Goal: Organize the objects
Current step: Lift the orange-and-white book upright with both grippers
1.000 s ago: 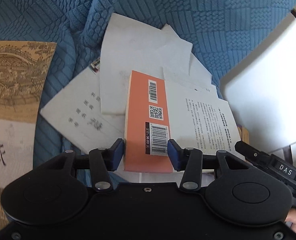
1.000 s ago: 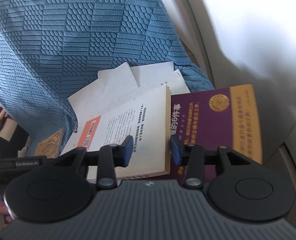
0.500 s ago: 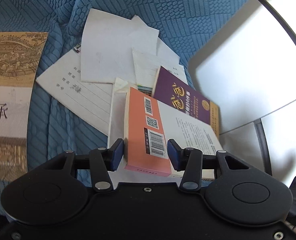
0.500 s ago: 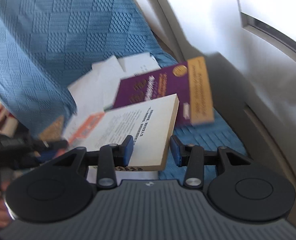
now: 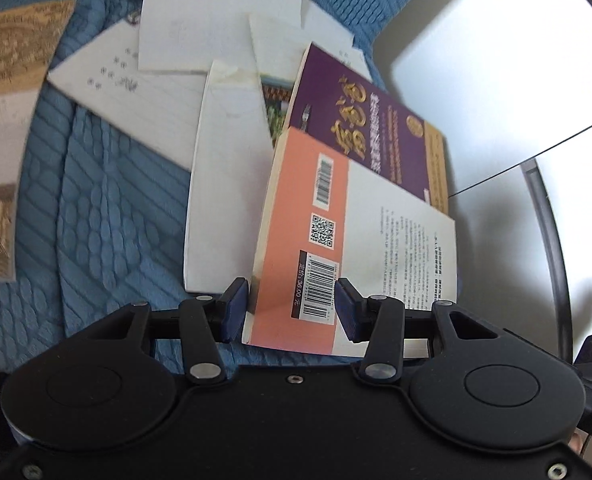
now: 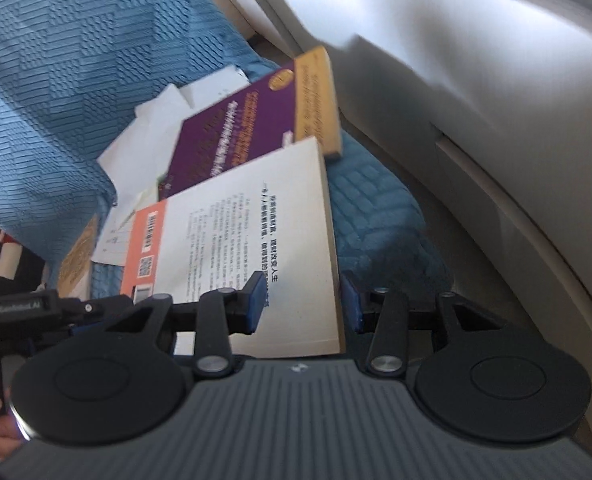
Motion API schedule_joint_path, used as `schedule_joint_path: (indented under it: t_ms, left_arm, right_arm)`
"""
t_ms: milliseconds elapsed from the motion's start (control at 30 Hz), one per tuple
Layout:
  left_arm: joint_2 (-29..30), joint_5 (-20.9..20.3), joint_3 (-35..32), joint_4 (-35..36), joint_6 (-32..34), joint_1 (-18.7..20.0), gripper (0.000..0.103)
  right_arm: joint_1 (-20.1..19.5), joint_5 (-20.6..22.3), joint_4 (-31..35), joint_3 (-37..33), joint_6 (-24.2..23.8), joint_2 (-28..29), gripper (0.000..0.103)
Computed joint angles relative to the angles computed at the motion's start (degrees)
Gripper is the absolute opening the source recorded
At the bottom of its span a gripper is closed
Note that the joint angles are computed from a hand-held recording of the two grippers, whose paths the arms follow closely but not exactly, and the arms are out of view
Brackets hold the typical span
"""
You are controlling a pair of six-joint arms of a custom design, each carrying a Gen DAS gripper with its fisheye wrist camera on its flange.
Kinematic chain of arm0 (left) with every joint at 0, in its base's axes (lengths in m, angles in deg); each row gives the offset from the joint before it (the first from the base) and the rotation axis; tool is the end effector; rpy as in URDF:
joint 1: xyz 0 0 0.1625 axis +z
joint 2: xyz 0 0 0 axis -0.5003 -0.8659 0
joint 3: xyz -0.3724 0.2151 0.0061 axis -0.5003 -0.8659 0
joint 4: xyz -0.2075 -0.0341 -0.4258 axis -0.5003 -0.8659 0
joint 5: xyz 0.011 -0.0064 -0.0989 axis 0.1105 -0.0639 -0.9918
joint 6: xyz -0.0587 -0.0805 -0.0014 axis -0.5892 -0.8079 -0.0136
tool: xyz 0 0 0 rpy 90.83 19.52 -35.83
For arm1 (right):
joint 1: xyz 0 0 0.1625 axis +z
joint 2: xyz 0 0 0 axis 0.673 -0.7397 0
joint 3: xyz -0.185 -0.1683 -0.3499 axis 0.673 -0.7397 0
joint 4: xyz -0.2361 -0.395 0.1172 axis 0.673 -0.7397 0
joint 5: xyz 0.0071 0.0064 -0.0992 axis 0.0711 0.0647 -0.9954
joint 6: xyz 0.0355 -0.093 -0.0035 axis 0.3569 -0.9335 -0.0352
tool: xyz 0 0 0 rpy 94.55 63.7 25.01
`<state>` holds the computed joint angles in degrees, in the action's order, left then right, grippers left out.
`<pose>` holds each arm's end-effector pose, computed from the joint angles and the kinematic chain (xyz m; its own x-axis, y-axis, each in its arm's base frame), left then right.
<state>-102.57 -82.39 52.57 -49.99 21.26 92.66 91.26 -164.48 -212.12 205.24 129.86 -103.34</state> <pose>-0.0605 -0.4588 0.3397 -0.9081 0.3486 -0.2318 0.3729 0.9253 -0.0692 0.3271 -0.2660 -0.0013 -0.8622 0.4829 0.1532 0.1797 0.5744 -0.7986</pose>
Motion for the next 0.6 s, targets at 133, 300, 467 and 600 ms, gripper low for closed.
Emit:
schedule_joint_path:
  t_ms: [133, 300, 467, 600]
  left_arm:
    - [-0.6, 0.3, 0.9, -0.7, 0.9, 0.2, 0.046]
    - [-0.3, -0.6, 0.5, -1.5, 0.7, 0.5, 0.046]
    - [-0.5, -2.0, -0.2, -0.9, -0.2, 1.2, 0.049]
    - [-0.6, -4.1, -1.4, 0.8, -2.9, 2.5, 0.064]
  right_arm:
    - [-2.1, 3.0, -12.2, 2.1, -2.5, 2.1, 0.052]
    - [-5.2, 8.5, -23.5, 4.0, -3.4, 4.6, 0.061]
    - [-8.7, 16.9, -31.7, 5.8, -3.0, 6.2, 0.056]
    - [-7.9, 16.7, -29.2, 6.0, 0.7, 4.2, 0.048]
